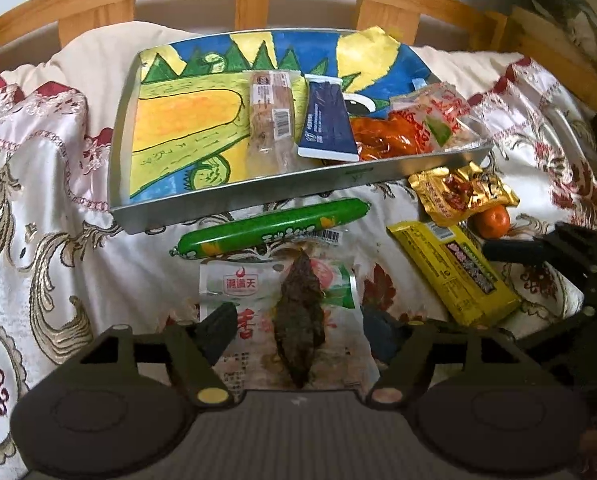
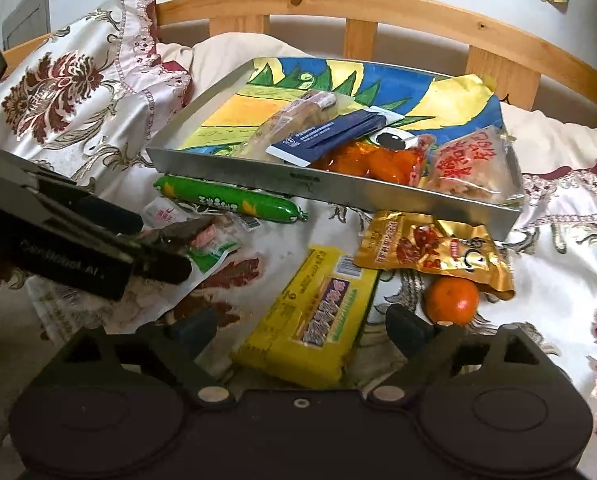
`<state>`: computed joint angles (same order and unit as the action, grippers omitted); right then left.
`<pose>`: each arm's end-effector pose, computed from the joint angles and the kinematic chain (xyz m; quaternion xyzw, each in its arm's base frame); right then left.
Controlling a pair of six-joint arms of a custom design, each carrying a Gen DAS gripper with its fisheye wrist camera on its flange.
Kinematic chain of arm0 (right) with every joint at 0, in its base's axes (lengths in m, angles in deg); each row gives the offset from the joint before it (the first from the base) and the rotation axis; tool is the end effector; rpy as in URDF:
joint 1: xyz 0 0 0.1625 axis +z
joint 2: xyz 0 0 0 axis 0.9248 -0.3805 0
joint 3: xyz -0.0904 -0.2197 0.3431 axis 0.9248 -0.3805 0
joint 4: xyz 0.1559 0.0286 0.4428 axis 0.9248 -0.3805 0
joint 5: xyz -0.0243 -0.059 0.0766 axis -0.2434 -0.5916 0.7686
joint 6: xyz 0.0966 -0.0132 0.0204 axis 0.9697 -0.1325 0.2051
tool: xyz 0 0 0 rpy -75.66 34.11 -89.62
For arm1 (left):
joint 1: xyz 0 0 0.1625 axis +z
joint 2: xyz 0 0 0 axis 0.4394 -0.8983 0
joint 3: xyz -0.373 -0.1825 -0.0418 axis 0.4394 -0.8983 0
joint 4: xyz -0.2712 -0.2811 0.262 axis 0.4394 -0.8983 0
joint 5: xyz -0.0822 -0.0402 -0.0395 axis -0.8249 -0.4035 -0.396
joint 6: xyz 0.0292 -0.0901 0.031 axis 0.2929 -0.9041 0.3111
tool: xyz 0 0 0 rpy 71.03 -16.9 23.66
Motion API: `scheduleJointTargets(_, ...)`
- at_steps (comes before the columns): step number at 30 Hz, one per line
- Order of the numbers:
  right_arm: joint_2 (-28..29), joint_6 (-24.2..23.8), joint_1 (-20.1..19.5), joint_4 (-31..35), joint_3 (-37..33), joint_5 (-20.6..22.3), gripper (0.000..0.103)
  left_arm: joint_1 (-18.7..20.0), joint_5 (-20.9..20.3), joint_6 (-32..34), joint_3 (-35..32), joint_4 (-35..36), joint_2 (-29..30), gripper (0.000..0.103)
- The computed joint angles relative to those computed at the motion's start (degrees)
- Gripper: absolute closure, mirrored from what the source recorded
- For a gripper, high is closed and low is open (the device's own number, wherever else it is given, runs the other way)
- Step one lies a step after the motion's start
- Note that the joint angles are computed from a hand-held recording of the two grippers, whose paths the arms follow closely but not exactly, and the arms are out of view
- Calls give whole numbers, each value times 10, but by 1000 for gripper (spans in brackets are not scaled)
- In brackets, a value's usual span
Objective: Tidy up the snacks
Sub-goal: 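Grasp the yellow wafer bar with the right tool while the left tool grasps the brown dried snack, then lift the yellow bar with the right tool while the left tool lifts the brown snack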
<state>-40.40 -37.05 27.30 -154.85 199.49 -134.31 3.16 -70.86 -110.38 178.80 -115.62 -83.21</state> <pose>0.1183 -0.3216 0.2040 0.2656 -0.8618 0.3008 0.3102 -0.2627 -0.3716 0.0958 0.2814 0.8995 -0.2119 0.2586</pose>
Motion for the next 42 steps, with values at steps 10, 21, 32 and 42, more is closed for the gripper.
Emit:
scheduleJointTargets(10, 53, -13, -4, -76, -3, -9, 35, -5, 11, 8, -13, 26, 15, 54)
scheduleJointTargets(21, 30, -59, 19, -64, 15, -27, 49, -34, -9, -75, 12, 67, -37, 55)
scheduleJointTargets(32, 80, -145, 66, -166, 27, -80, 51, -63, -36, -161, 40, 105, -103, 55)
scheduleJointTargets(42, 105, -176, 96, -220, 33, -105, 53, -94, -17, -172, 67, 87, -150, 56)
